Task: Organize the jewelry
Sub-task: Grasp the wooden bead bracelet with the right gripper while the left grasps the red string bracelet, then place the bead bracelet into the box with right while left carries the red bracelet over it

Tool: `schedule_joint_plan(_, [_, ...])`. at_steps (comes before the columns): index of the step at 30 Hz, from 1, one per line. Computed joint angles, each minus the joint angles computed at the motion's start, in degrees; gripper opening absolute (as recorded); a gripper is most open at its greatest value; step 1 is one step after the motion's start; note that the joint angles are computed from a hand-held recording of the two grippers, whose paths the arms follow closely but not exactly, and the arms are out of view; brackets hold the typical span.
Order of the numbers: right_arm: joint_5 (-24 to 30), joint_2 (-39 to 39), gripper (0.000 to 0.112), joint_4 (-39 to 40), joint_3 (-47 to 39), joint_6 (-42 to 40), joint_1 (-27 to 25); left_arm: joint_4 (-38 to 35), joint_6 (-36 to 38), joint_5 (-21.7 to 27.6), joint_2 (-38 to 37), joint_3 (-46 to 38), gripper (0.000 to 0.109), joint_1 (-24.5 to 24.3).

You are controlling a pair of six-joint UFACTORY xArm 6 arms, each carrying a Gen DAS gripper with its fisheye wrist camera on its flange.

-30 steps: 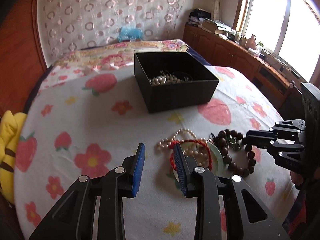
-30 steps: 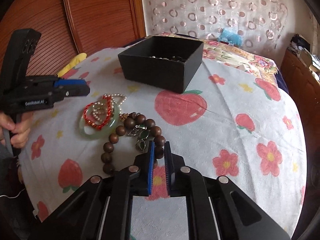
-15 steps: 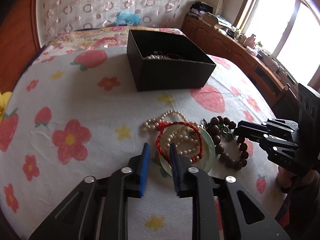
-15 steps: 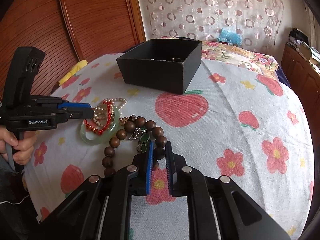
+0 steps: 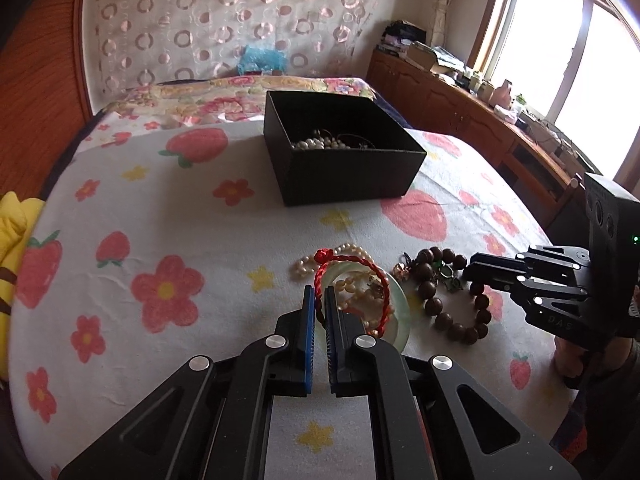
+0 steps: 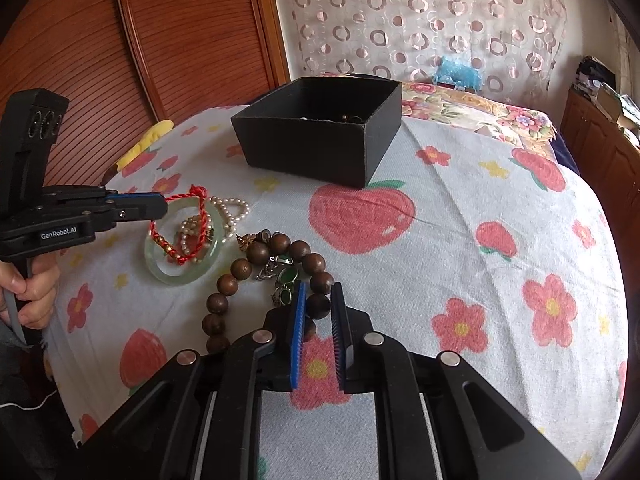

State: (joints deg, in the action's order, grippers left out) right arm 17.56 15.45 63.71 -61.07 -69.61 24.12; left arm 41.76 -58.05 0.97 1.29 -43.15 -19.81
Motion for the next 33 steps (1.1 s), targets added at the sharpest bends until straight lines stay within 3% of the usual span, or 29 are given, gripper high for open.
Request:
schedule_joint_plan(6, [0.54, 0.1, 0.014, 0.04, -0.14, 0.04, -0.23, 16.5, -14.79, 0.51, -2.19, -0.7, 0.002, 1.71])
schedule_joint_plan(12, [0.72, 0.12, 0.014, 0.19, -0.15, -0.05, -0.28, 17.92, -15.44, 0.62, -2.04, -0.94, 0.002, 2.3])
schedule_joint_plan(23, [2.74, -0.16, 0.014, 0.04, -0.04, -0.85, -0.56, 34.44, -31.17, 2.47, -5.61, -2.19, 0.002, 2.0])
schedule_joint_plan(33, [0.16, -4.15, 0.014, 2.8, 1.43, -5.01, 1.61, 37.15, -33.56, 2.21, -5.66, -2.95, 0.002, 1.62])
